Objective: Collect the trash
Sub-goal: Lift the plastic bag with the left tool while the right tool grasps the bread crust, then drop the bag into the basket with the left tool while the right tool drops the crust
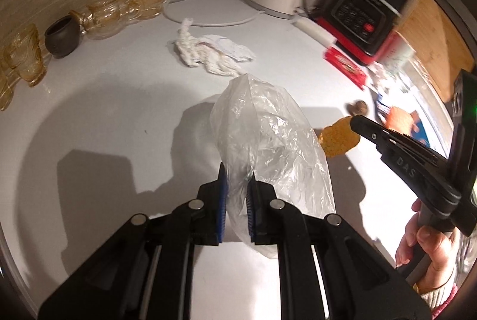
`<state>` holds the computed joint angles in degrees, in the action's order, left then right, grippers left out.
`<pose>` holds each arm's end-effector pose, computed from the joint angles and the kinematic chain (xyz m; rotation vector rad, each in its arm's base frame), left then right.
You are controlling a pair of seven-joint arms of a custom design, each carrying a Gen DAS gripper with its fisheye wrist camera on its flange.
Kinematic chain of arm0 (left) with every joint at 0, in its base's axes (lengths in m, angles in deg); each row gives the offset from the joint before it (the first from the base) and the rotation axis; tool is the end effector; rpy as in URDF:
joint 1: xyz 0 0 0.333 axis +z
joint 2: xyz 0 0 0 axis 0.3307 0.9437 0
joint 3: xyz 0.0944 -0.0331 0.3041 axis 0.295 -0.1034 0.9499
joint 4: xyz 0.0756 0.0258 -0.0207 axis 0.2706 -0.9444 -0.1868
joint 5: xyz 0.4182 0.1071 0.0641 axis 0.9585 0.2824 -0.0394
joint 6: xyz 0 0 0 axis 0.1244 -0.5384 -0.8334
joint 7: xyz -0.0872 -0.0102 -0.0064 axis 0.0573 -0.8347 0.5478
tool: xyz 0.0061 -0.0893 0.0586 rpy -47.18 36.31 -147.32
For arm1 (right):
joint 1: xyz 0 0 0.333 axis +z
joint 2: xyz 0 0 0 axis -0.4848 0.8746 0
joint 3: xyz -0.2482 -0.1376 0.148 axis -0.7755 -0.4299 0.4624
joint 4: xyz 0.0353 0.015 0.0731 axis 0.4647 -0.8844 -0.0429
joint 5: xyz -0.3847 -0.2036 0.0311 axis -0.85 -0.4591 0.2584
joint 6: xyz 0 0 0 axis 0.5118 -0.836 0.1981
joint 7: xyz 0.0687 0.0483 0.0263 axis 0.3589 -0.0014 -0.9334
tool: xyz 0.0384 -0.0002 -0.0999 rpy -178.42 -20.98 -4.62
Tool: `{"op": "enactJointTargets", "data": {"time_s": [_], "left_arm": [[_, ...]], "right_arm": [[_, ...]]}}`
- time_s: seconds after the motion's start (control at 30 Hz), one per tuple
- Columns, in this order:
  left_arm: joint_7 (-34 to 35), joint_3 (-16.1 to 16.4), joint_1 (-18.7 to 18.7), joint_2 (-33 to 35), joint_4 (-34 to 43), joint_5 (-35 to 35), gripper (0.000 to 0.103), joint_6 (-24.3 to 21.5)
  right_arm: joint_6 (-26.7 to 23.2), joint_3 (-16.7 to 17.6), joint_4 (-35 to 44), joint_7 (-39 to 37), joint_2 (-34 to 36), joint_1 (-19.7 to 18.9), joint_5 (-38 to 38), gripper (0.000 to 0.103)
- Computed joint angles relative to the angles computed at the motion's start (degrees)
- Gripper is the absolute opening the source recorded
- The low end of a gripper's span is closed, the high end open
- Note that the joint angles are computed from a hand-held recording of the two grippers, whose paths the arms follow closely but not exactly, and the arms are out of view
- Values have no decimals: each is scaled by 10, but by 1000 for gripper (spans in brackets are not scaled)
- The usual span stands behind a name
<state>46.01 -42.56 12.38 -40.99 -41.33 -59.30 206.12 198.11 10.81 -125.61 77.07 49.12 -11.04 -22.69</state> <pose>0.5027 -0.1302 0.6514 -1.9473 2.0792 -0.8068 0.5179 0.2618 0.6492 -1.8410 1.6479 -0.5081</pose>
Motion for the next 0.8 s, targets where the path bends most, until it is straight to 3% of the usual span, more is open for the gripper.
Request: {"op": "enactJointTargets", "data": {"time_s": [0.27, 0.53, 0.8], "left_arm": [[38, -2, -41, -114, -69, -23, 11, -47], [39, -13, -96, -245, -151, -46, 11, -124], [1, -35, -136, -320, -221, -57, 11, -189]], "right_arm": [[-55, 17, -148, 40, -204, -7, -2, 4], [-150, 40, -264, 66, -406, 3, 21, 4], [-253, 60, -335, 81, -537, 37, 51, 4]]}}
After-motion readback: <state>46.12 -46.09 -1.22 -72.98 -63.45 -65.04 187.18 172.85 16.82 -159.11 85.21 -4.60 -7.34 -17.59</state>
